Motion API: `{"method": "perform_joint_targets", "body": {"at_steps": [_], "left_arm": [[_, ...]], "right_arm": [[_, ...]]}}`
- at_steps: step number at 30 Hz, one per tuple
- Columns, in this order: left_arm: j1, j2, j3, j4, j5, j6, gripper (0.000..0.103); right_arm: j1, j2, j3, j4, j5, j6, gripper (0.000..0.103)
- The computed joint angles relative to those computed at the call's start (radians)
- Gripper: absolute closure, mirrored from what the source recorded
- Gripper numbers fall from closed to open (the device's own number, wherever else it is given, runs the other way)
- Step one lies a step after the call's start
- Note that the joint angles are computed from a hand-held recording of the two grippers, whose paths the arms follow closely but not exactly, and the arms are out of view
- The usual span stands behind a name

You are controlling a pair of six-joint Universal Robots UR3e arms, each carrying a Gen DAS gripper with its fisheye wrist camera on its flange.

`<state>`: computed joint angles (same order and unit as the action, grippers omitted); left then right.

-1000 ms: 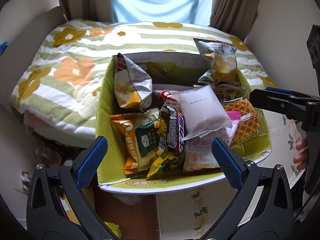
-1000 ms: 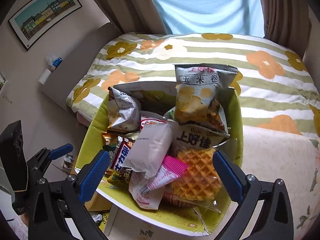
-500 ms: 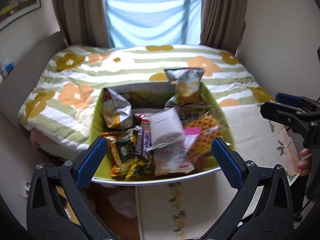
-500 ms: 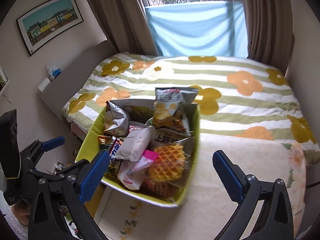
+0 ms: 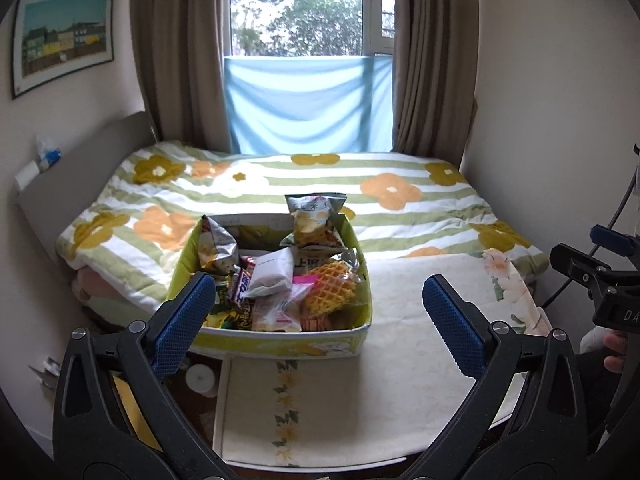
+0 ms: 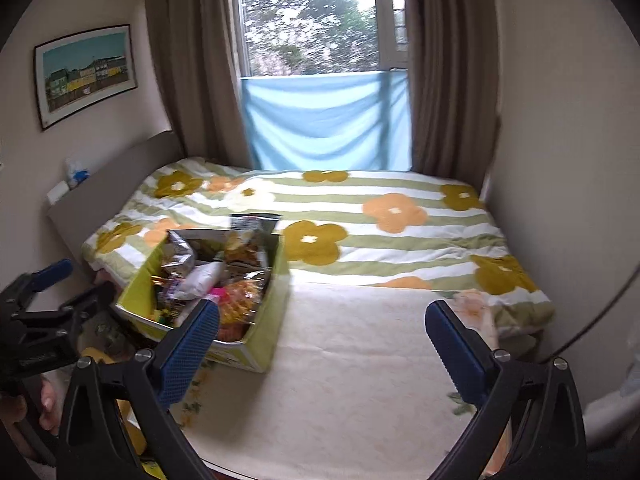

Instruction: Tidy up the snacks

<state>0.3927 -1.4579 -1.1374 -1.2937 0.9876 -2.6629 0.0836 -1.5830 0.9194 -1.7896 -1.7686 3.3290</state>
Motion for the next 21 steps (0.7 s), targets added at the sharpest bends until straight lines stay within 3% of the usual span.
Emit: {"method": "perform_joint_targets", "body": {"at_steps": [3, 8, 21], "left_arm": [[0.004, 0.092, -0.086, 0.008, 0.012, -0.020, 0.000], [0.058, 0.230, -0.201, -0.029, -0.056, 0.015, 0.000], [0.081, 0.344, -0.249, -0.053, -0.083, 0.018, 0.000]], "right_arm": [[-0.012, -0.103, 0.121, -0.026, -0.005, 0.023, 0.001], [-0.005, -0.227, 0.260, -0.047, -0.061, 0.055, 0.001], [-0.007, -0.318, 0.316, -0.061, -0.080, 0.046, 0.001]]}}
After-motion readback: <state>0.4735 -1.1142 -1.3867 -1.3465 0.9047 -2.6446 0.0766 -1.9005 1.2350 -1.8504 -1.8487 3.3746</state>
